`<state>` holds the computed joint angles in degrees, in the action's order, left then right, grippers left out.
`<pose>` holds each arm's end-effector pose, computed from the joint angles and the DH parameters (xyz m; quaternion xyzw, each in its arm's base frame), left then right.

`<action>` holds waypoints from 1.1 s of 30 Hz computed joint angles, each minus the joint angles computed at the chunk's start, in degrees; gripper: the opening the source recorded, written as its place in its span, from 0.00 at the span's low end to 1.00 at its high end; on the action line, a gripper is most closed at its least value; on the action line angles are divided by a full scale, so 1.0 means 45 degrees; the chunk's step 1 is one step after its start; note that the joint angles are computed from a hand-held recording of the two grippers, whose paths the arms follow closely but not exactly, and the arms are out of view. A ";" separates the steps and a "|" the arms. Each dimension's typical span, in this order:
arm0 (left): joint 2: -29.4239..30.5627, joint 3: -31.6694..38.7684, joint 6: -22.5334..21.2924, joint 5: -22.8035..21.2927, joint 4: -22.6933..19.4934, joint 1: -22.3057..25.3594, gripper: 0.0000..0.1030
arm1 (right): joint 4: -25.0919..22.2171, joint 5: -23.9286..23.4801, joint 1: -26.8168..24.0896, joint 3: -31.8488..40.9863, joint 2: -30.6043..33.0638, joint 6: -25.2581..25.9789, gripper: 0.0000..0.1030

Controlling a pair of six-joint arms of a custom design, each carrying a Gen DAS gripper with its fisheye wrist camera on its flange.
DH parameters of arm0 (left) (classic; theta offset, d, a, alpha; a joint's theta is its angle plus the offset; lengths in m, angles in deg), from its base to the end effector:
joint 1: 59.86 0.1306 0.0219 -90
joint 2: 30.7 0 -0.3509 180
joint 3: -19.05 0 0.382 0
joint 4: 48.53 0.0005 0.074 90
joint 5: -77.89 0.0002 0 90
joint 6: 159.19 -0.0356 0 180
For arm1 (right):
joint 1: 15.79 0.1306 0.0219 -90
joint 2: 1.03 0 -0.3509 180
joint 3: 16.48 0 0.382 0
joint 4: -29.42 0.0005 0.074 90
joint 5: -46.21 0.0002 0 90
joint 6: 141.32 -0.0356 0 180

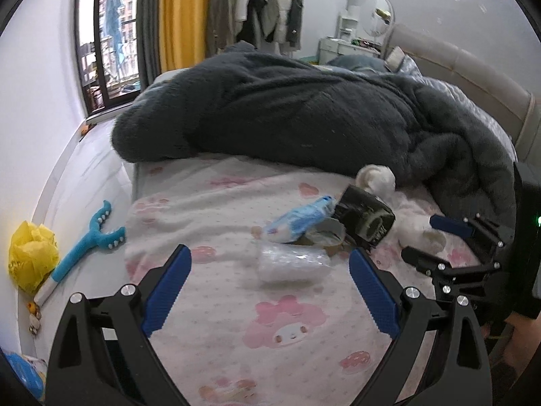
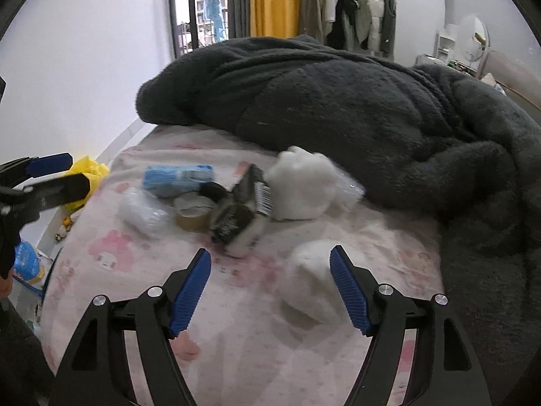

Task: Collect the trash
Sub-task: 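Grasp the bubble wrap roll with the left gripper while the right gripper grasps the white tissue ball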

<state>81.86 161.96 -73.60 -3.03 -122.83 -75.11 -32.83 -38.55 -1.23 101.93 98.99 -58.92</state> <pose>0.5431 -0.1544 0.5718 0.1871 0.8987 -0.1094 0.3813 0.5083 0.1282 0.5207 -0.0379 0.9185 0.0340 0.3922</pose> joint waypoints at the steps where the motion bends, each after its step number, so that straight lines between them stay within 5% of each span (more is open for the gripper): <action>1: 0.0045 -0.0054 -0.0190 -0.0087 0.0035 -0.0143 0.93 | -0.0020 -0.0012 -0.0090 -0.0070 0.0007 0.0005 0.72; 9: 0.0367 -0.0480 -0.1280 -0.0850 0.0111 -0.0714 0.93 | 0.0200 -0.0016 -0.0790 -0.0624 -0.0190 0.0069 0.72; 16: 0.0743 -0.0532 -0.0714 -0.0869 0.0202 -0.0745 0.92 | 0.0108 -0.0412 -0.1337 -0.0858 -0.0214 -0.0117 0.60; 24: 0.1223 0.0095 0.0042 -0.0885 -0.0180 -0.0757 0.72 | -0.0269 -0.0481 -0.1838 -0.1270 -0.0420 -0.0552 0.38; 33: 0.1420 0.0421 0.0386 -0.0833 -0.0614 -0.0781 0.64 | 0.0189 -0.1304 -0.2084 -0.1679 -0.0904 -0.0986 0.35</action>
